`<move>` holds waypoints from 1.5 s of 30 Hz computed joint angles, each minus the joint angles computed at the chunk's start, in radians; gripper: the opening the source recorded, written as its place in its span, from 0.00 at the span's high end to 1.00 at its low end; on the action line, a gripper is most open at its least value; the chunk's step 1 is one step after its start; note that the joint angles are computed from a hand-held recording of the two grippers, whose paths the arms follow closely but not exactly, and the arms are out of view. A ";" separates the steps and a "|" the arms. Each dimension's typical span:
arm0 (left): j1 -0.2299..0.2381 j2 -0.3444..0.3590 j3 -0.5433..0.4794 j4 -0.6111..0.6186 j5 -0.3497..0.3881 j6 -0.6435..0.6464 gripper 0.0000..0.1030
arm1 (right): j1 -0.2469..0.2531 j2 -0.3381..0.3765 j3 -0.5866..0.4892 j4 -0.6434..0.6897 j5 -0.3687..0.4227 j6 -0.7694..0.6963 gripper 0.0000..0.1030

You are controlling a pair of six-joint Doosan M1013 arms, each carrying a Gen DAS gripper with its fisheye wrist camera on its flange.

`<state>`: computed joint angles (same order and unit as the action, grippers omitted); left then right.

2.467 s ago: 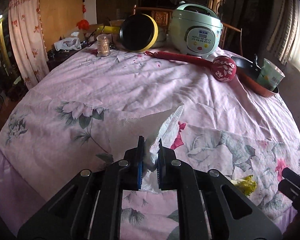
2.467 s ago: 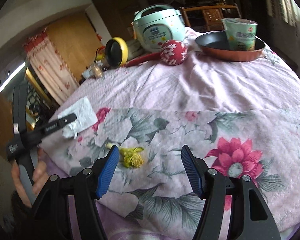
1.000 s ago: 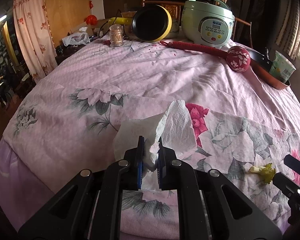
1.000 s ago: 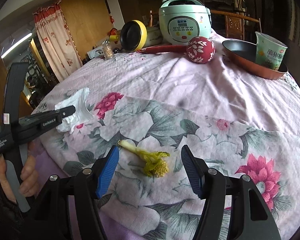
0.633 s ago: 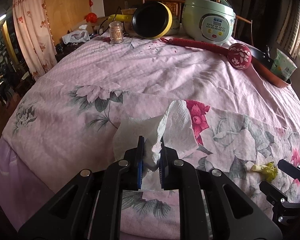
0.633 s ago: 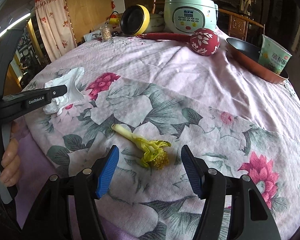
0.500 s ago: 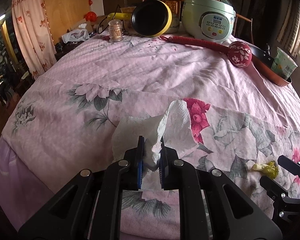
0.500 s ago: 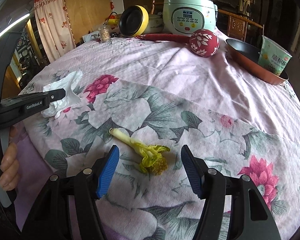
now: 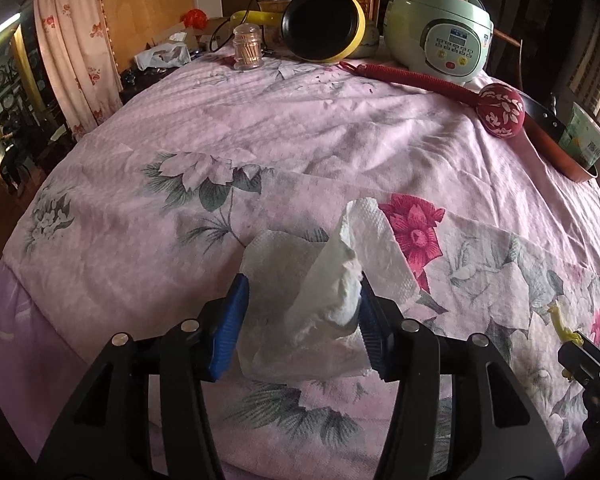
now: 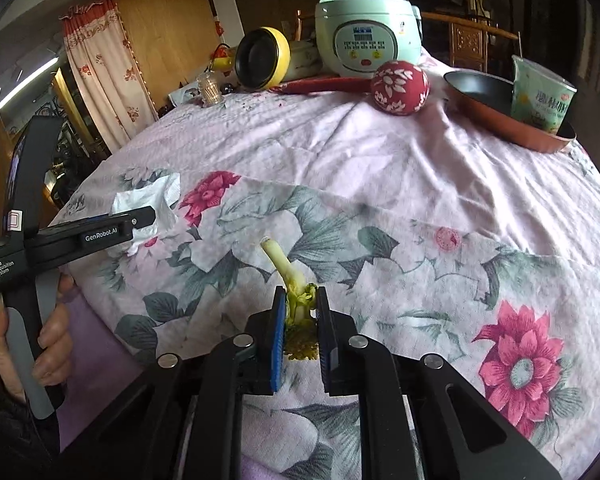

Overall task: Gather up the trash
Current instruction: 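Hold the tissue in the left tool while the right tool grasps the yellow-green vegetable stalk, then carry the tissue and vegetable stalk over to the red wastebasket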

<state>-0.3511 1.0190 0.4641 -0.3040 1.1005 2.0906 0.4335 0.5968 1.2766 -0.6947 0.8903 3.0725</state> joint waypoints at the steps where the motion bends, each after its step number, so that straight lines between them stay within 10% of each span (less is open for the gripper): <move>1: -0.001 0.003 -0.005 -0.002 0.005 0.006 0.51 | -0.003 0.000 0.001 0.012 -0.006 -0.005 0.85; 4: 0.002 0.017 -0.030 -0.038 0.050 0.034 0.84 | -0.003 -0.002 0.004 0.012 -0.008 0.005 0.85; 7: 0.011 0.017 -0.035 -0.089 0.062 0.050 0.89 | -0.001 -0.007 0.014 -0.019 -0.012 0.042 0.85; 45: 0.178 -0.260 0.410 -0.372 -0.127 0.293 0.88 | 0.093 -0.041 0.070 -0.314 -0.160 0.444 0.85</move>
